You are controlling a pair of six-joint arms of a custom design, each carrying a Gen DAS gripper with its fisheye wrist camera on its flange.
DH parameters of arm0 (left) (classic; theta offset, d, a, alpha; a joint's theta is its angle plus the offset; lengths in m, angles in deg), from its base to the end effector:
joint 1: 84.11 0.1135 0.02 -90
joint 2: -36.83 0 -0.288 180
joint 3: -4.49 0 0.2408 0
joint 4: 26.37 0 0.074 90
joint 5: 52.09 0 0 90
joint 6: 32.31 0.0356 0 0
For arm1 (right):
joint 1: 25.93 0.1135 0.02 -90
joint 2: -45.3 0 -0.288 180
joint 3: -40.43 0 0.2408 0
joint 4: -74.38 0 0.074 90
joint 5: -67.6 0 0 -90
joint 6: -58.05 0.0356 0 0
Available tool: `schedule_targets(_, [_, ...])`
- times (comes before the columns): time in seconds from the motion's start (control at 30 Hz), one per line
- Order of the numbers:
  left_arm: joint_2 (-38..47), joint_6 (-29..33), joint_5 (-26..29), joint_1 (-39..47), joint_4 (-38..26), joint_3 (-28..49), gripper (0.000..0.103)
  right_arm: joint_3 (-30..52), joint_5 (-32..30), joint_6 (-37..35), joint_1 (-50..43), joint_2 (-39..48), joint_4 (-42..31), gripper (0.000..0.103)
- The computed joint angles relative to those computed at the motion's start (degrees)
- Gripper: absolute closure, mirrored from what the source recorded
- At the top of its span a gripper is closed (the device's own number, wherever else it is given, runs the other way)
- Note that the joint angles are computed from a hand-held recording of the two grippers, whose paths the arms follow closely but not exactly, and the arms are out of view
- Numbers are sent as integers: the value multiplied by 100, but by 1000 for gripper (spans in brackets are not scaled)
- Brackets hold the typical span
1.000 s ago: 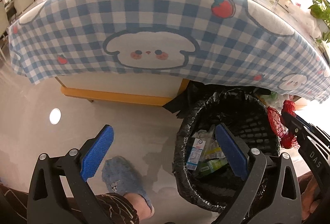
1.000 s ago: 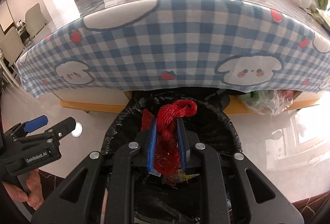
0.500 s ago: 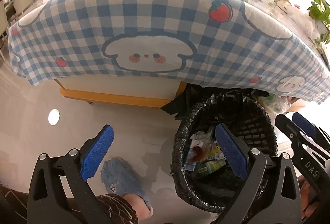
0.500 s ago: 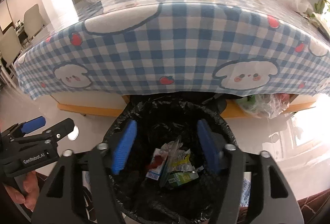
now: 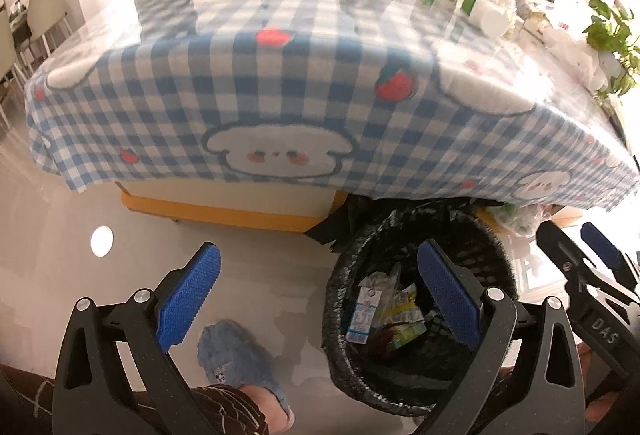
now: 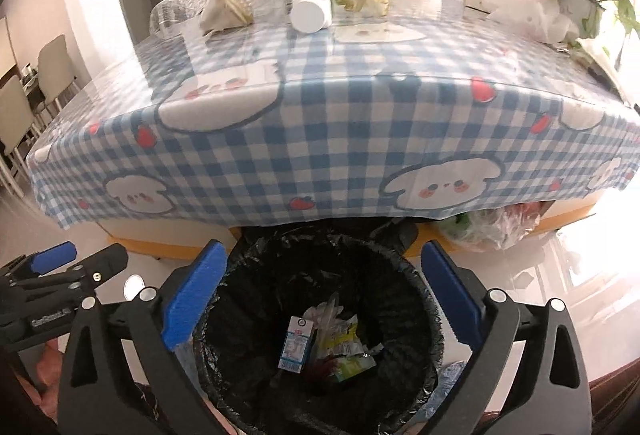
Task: Collect trash
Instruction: 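Move both tools back over the table toward the yellow snack bag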
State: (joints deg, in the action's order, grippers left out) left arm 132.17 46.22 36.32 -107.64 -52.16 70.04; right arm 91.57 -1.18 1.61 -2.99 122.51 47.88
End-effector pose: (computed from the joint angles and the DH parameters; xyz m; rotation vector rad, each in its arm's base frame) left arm 0.2917 -0.1259 0.1902 0.2573 2.5401 -0.2040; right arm 0.2239 0.0808 0.2034 0.3737 2.3751 -0.0112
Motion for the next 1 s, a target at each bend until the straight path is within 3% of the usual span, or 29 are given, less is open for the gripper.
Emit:
schedule_targets(0.47, [-320,-29,-26,-95,-905,905,6,946,-117,-1052,-705,-417,-404,8])
schedule_targets(1.0, [1652,80,-125,-56,-2035,4189,6,2518,-581,-2042,-1348,782,-537,8])
